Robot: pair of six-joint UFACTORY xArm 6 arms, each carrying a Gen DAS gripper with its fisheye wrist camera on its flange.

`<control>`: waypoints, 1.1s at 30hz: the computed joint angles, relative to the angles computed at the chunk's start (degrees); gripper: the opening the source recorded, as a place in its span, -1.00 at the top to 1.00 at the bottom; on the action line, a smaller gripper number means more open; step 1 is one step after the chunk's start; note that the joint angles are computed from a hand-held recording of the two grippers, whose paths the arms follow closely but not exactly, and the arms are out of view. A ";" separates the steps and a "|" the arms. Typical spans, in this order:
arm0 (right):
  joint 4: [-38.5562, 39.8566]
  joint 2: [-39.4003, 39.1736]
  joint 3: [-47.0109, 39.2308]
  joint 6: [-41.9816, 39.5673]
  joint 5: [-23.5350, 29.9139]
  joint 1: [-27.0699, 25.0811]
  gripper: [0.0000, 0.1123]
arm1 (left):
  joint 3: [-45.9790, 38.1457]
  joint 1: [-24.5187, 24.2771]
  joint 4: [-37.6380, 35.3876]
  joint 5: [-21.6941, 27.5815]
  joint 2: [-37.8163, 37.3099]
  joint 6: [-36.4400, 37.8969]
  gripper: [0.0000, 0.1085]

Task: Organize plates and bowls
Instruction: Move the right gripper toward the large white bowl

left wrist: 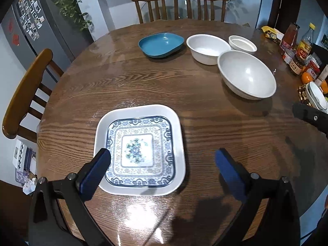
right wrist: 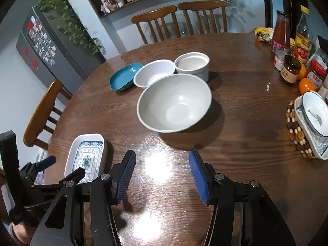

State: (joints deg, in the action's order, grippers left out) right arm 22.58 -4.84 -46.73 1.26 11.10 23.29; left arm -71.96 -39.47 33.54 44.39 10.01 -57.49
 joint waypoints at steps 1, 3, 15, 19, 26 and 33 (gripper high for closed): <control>-0.19 -0.28 0.23 -0.06 0.05 -0.30 0.02 | -0.33 -0.25 -0.13 0.17 0.24 0.18 -0.87; 0.30 -0.88 0.75 -0.84 0.02 -0.79 0.02 | -0.80 -0.63 -0.26 0.46 0.58 0.46 -0.87; 3.74 -3.84 3.01 -5.67 0.34 -3.84 0.02 | -4.97 -2.84 -0.17 2.18 3.43 0.54 -0.87; 5.04 -4.47 3.35 -7.54 0.49 -4.69 0.02 | -7.12 -3.56 -0.03 2.86 4.86 0.12 -0.87; 8.98 -4.69 3.12 -12.83 1.61 -6.66 0.02 | -11.24 -4.52 0.25 4.02 7.64 -0.70 -0.87; 9.91 -4.55 2.21 -16.08 2.46 -8.57 0.02 | -15.39 -4.99 1.07 4.57 10.26 -1.86 -0.87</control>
State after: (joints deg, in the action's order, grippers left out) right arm 32.50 -9.39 -44.52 -14.83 13.56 14.72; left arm -87.35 -44.46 34.61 48.97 20.28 -59.35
